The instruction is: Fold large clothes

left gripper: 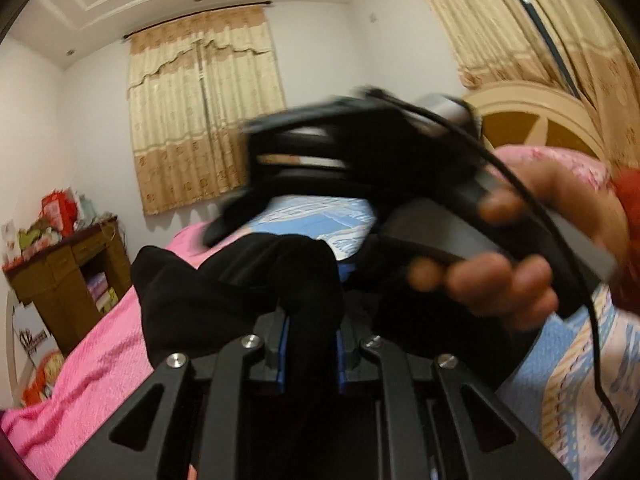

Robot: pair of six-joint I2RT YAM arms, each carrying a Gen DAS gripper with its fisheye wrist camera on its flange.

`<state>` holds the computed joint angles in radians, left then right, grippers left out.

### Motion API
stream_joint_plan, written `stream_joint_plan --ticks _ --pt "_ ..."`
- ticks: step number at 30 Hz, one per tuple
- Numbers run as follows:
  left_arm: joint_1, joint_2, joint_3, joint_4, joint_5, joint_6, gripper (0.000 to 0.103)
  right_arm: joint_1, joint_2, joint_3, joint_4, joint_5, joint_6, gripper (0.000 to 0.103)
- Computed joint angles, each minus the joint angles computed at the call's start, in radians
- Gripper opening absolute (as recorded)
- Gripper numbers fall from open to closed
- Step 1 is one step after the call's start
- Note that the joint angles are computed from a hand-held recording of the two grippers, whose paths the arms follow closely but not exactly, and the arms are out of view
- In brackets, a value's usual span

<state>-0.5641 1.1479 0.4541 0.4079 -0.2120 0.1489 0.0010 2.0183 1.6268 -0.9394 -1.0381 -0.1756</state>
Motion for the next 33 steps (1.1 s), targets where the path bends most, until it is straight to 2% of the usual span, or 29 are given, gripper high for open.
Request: stream_joint_plan --ticks 1,2,5,6,10,14,19,22,26,29,30,33 --pt "-0.008 0.011 0.005 0.006 -0.003 0.02 0.017 0.033 0.015 0.058 -0.065 0.071 -0.062 0.089" --pt "-0.014 0.019 0.01 0.008 -0.004 0.031 0.017 0.055 0.009 0.075 -0.079 0.132 -0.104 0.089" --pt "-0.021 0.033 0.026 0.01 0.008 0.048 0.017 0.068 -0.047 0.021 -0.036 0.183 -0.223 0.086" --pt "-0.028 0.04 0.036 0.005 0.009 0.048 0.017 0.068 -0.067 0.0 -0.019 0.207 -0.246 0.071" --pt "-0.114 0.062 0.079 -0.006 -0.04 0.084 0.017 -0.002 -0.15 -0.082 0.017 0.185 -0.289 0.053" --pt "-0.221 0.073 0.154 -0.043 -0.061 0.087 0.017 -0.15 -0.233 -0.154 0.002 0.068 -0.352 0.05" --pt "-0.374 0.21 0.286 -0.077 -0.062 0.058 0.017 -0.43 -0.19 -0.124 -0.259 -0.05 -0.619 0.048" --pt "-0.433 0.329 0.371 -0.107 -0.071 0.02 0.017 -0.547 -0.102 -0.124 -0.332 -0.074 -0.699 0.047" --pt "-0.445 0.428 0.444 -0.175 -0.057 -0.032 0.017 -0.617 0.004 -0.14 -0.343 -0.094 -0.728 0.047" --pt "-0.451 0.444 0.463 -0.221 -0.071 -0.051 0.017 -0.603 0.048 -0.164 -0.282 -0.128 -0.686 0.047" --pt "-0.45 0.446 0.468 -0.241 -0.074 -0.059 0.017 -0.61 0.062 -0.155 -0.301 -0.127 -0.706 0.047" --pt "-0.458 0.455 0.484 -0.302 -0.082 -0.108 0.017 -0.589 0.032 -0.216 -0.195 -0.105 -0.645 0.047"
